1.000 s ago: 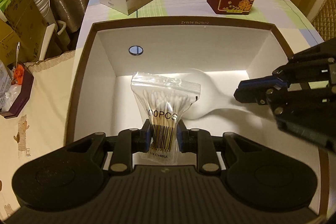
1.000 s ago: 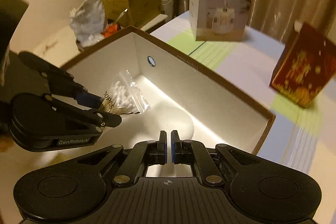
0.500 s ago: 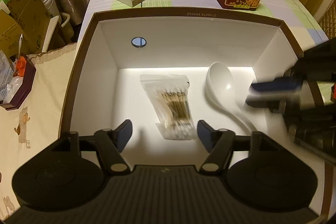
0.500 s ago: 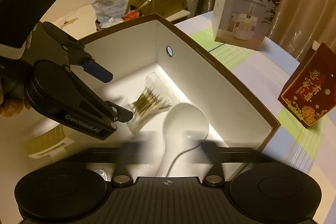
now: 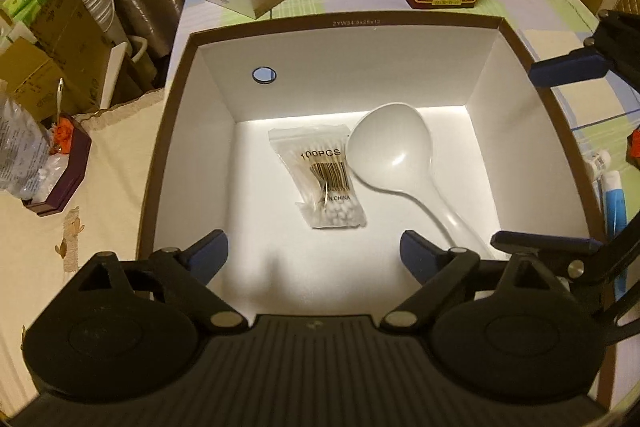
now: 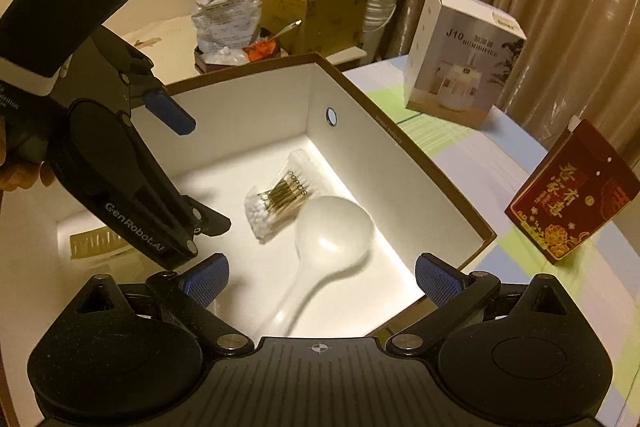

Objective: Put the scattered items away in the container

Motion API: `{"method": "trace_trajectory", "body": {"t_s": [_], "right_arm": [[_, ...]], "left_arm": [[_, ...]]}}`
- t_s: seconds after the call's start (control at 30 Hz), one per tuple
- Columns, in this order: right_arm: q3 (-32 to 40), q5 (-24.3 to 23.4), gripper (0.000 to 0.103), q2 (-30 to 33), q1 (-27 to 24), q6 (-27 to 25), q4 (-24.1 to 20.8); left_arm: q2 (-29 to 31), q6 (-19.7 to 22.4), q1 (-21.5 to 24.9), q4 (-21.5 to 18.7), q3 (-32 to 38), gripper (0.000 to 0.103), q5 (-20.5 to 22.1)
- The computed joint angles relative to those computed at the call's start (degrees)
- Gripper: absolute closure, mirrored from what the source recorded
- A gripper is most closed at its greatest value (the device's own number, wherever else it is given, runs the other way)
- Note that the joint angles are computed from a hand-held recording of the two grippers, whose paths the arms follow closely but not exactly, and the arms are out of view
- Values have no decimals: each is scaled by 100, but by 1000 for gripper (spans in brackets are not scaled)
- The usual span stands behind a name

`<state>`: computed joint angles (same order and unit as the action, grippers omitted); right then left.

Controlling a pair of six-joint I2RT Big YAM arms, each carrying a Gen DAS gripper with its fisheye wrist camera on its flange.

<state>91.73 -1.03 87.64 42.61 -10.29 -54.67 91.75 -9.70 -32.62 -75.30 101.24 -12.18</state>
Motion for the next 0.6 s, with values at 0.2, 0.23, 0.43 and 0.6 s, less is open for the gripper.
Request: {"method": "trace_trajectory", "body": {"t_s": [0.2, 0.23, 0.43, 0.6], "right_arm": [[-179, 74, 0, -196, 63, 38, 28], [-206, 85, 0, -229, 73, 57, 32], [-409, 337, 0, -484, 186, 103, 121], [-516, 368, 0, -670, 227, 195, 113]], "left_arm": [[-132, -145, -87, -54, -2, 7, -200], [-161, -160, -105, -56, -9, 7, -226], [-309, -277, -210, -85, -50, 5, -363], [-497, -440, -329, -69, -175, 3, -482]]}}
